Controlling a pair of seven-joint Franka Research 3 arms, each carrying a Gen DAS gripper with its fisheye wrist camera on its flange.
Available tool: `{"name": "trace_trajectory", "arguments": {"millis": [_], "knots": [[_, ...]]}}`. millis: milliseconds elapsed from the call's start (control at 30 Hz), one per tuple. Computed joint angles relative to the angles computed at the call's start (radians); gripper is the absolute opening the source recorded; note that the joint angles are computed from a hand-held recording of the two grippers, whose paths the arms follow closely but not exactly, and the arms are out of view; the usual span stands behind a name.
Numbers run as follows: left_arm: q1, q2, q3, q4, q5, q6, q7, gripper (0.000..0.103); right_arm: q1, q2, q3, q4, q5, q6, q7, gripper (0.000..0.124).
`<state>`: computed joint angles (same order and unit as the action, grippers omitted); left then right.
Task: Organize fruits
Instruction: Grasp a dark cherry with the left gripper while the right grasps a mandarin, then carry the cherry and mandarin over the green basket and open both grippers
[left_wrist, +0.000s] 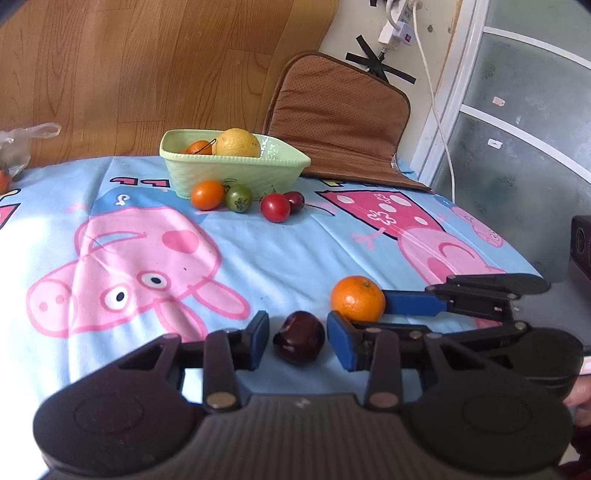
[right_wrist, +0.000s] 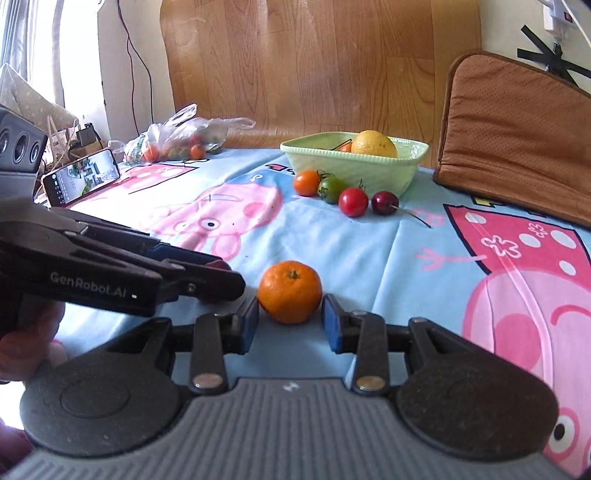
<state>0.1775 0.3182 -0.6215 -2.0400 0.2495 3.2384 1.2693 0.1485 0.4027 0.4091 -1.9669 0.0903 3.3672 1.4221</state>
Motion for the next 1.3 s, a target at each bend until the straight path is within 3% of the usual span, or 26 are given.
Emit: {"name": "trace_trajectory", "arguments": {"millis": [100, 167, 300, 367, 600, 833, 967, 1033, 1100, 1167, 1233, 1300], "knots": [[-0.008, -0.003, 0.009, -0.001, 0.001, 0.001, -0.002, 0.036, -0.008, 0.000, 0.008, -0.004, -0.004, 0.007, 0.004, 0.040], [-0.008, 0.001, 0.008, 0.007, 0.003, -0.008, 0.002, 0.029, 0.003, 0.004, -0.002, 0.001, -0.008, 0.011, 0.002, 0.040], [0.124, 0.065, -0.143, 0.050, -0.031, -0.042, 0.054, 0.029, -0.069, 0.031, 0.070, 0.023, -0.046, 0.012, 0.013, 0.038], [0.121, 0.091, -0.147, 0.090, -0.049, -0.053, 0.068, 0.029, -0.072, 0.045, 0.071, 0.046, -0.050, 0.017, 0.022, 0.037], [-0.066, 0.199, 0.028, 0.360, -0.051, -0.068, 0.094, 0.029, 0.067, 0.125, -0.092, 0.242, -0.026, 0.045, -0.014, 0.037], [-0.298, 0.455, 0.234, 0.852, -0.098, -0.257, 0.099, 0.029, 0.225, 0.328, -0.302, 0.629, 0.100, -0.085, -0.050, 0.037], [-0.394, 0.605, 0.344, 1.126, -0.123, -0.404, 0.074, 0.030, 0.276, 0.436, -0.388, 0.808, 0.131, -0.184, -0.039, 0.038], [-0.425, 0.654, 0.393, 1.214, -0.130, -0.455, 0.057, 0.030, 0.300, 0.459, -0.431, 0.837, 0.134, -0.193, -0.021, 0.039], [-0.428, 0.626, 0.423, 1.162, -0.126, -0.427, 0.011, 0.030, 0.297, 0.443, -0.429, 0.800, 0.143, -0.144, -0.015, 0.039], [-0.392, 0.548, 0.400, 1.017, -0.140, -0.335, -0.001, 0.030, 0.262, 0.405, -0.380, 0.732, 0.161, -0.086, -0.026, 0.039], [-0.358, 0.470, 0.381, 0.873, -0.148, -0.238, -0.018, 0.030, 0.252, 0.355, -0.371, 0.645, 0.191, -0.038, -0.024, 0.039], [-0.328, 0.398, 0.365, 0.741, -0.145, -0.157, -0.036, 0.030, 0.206, 0.303, -0.314, 0.561, 0.204, -0.023, -0.026, 0.039]]}}
